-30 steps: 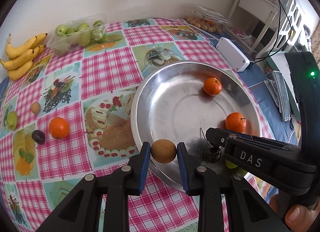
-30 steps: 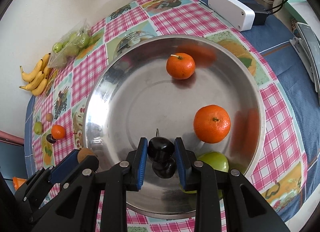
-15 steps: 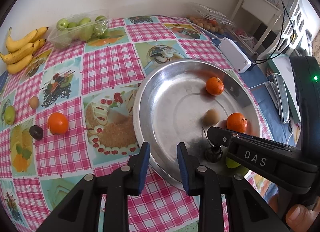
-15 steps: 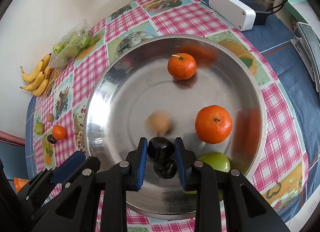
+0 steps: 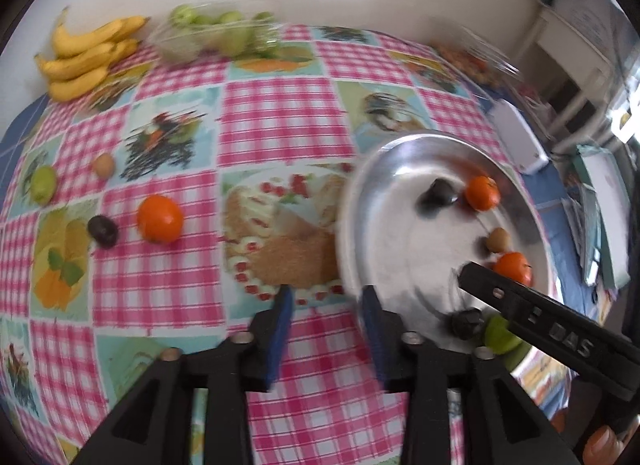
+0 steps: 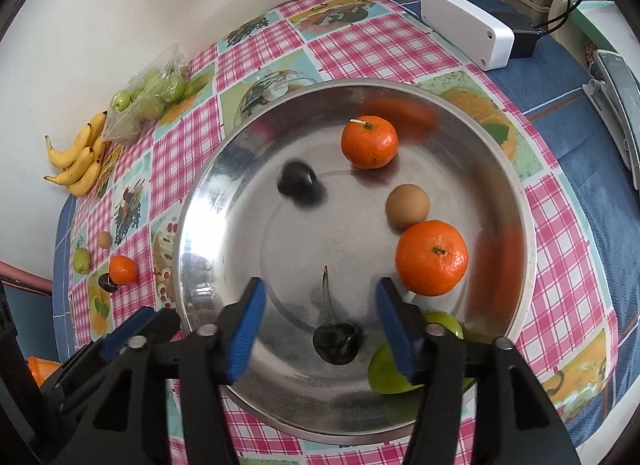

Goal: Organize fruits
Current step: 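Withdraw both tools from the bowl toward the remaining orange and plum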

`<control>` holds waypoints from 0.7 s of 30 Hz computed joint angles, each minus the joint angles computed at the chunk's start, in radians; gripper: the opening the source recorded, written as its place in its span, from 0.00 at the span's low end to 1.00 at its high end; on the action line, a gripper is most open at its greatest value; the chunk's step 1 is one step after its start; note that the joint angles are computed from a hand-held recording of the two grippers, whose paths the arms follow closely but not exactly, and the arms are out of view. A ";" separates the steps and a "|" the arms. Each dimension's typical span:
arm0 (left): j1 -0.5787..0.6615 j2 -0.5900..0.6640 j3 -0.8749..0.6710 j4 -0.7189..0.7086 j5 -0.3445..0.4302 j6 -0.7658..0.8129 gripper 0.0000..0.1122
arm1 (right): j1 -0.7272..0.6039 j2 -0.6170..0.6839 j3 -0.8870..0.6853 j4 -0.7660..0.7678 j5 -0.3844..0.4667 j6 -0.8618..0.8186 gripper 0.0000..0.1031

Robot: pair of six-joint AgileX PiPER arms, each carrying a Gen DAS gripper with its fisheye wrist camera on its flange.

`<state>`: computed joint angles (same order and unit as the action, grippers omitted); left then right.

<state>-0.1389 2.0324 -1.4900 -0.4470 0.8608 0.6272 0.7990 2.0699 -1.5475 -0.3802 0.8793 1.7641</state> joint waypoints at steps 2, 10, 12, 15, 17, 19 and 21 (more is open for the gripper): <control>0.010 0.009 -0.011 0.008 -0.004 -0.037 0.59 | 0.001 0.005 -0.008 -0.005 0.007 -0.008 0.73; 0.019 0.027 -0.029 0.086 -0.032 -0.146 0.77 | -0.002 0.014 -0.012 -0.007 0.006 -0.027 0.78; 0.020 0.027 -0.025 0.119 -0.046 -0.178 0.86 | -0.002 0.010 -0.002 -0.015 -0.011 -0.023 0.86; 0.018 0.040 -0.034 0.176 -0.068 -0.245 0.92 | -0.001 0.021 -0.021 -0.008 0.006 -0.044 0.87; 0.020 0.047 -0.040 0.206 -0.076 -0.278 0.92 | -0.002 0.026 -0.026 -0.005 0.007 -0.054 0.87; 0.025 0.047 -0.036 0.230 -0.094 -0.309 0.92 | -0.001 0.031 -0.033 -0.006 0.013 -0.062 0.89; 0.033 0.047 -0.038 0.237 -0.104 -0.321 0.92 | 0.000 0.030 -0.032 -0.010 0.010 -0.063 0.94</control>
